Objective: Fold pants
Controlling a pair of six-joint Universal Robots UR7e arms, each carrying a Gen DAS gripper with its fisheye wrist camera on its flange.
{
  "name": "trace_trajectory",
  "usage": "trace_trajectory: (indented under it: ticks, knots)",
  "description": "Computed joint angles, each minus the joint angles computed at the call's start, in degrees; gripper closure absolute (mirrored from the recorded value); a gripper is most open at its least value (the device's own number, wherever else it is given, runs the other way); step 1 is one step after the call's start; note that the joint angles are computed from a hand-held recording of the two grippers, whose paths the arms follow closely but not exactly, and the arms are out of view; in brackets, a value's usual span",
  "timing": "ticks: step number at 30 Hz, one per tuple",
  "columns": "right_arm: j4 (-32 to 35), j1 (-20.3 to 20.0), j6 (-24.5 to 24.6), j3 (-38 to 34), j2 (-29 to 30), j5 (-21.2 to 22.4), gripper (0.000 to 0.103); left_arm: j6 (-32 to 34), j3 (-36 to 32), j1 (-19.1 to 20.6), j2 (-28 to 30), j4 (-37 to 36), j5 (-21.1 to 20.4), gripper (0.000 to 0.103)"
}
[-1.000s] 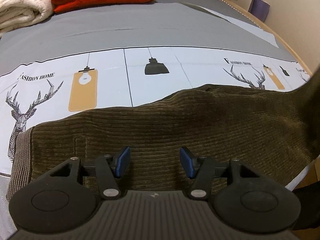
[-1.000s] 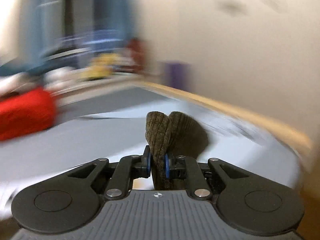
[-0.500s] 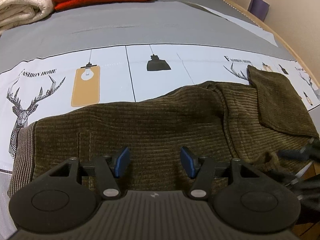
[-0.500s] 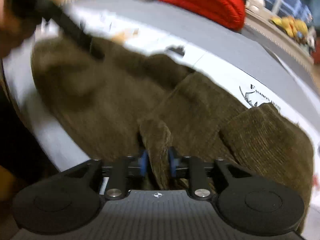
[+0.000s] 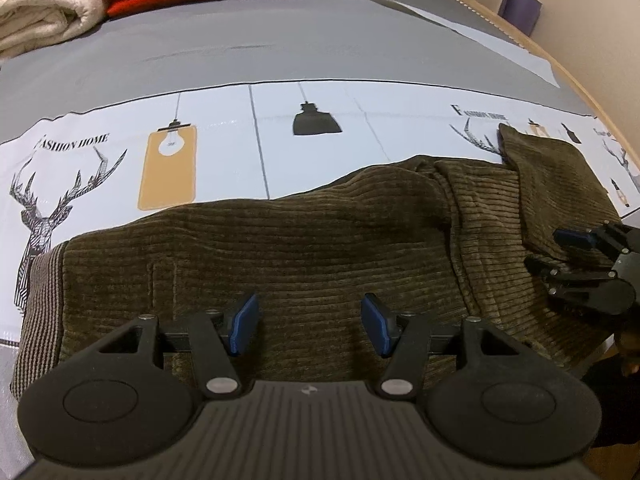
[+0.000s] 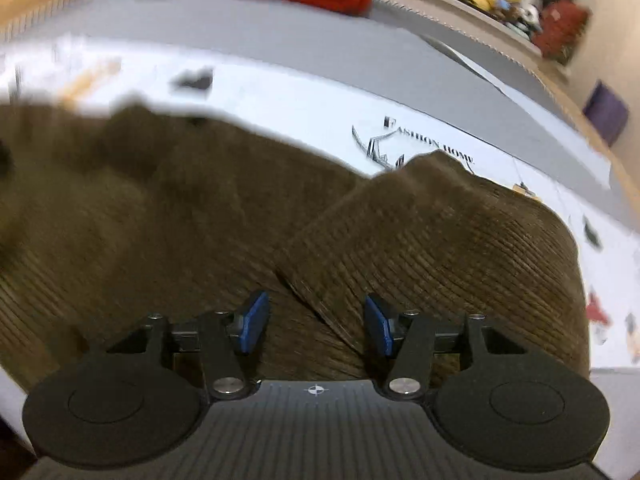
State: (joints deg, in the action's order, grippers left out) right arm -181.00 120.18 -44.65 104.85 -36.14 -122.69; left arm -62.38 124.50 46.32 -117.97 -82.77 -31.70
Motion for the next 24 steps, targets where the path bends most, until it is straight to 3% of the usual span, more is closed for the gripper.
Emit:
trace_trajectory:
  ticks: [1,2,4,5,7,10,12,13,14,16,18,21,24]
  knots:
    - [0.13,-0.02,0.25,-0.12,-0.12,0.41,0.060,-0.32,-0.08,0.08,-0.04,0.28,-0.01,0.041]
    - [0.39,0.01,0.84,-0.33,-0.45,0.61,0.082,-0.47,-0.12,0.11,-0.11,0.39,0.05,0.041]
    - [-0.37,-0.26,2.20,-0.38,-1.49,2.19,0.096,-0.18,-0.05,0.05,-0.26,0.04,0.16,0.041]
    - [-1.94,0.00,2.66,0.06,-2.41,2.71,0.097,0.15,-0.02,0.00,-0.26,-0.36,0.21,0.041]
    - [-5.66,0.53,2.59,1.61,-4.79,6.53,0.098,0.75,0.15,-0.35,-0.20,-1.26,0.30,0.041]
    - [-9.09,1.60,0.19,6.84,-10.54,17.68,0.098,2.51,0.32,-0.50,0.20,-3.25,0.22,0.041]
    - [-5.19,1.69,-3.47,11.06,-15.06,26.36,0.098,3.76,0.38,-0.34,0.71,-4.56,0.13,0.041]
    - [-2.23,1.75,-5.68,12.38,-16.25,27.95,0.098,4.08,0.36,-0.22,1.02,-5.01,0.08,0.041]
    - [1.76,1.87,-7.34,13.00,-16.60,27.13,0.098,4.30,0.37,-0.04,1.31,-5.38,0.01,0.041]
    - [12.01,2.04,-6.20,11.71,-15.34,20.72,0.097,4.42,0.30,0.24,1.88,-5.89,-0.19,0.041]
    - [16.44,1.69,-6.17,11.12,-13.75,15.94,0.095,4.47,0.32,0.51,2.27,-6.59,-0.65,0.041]
    - [16.10,1.32,-4.86,11.27,-14.55,17.48,0.092,5.05,0.68,0.72,2.56,-8.55,-1.55,0.041]
    - [13.95,0.33,0.34,11.19,-16.15,21.16,0.069,6.36,0.89,0.80,3.31,-10.13,-1.39,0.041]
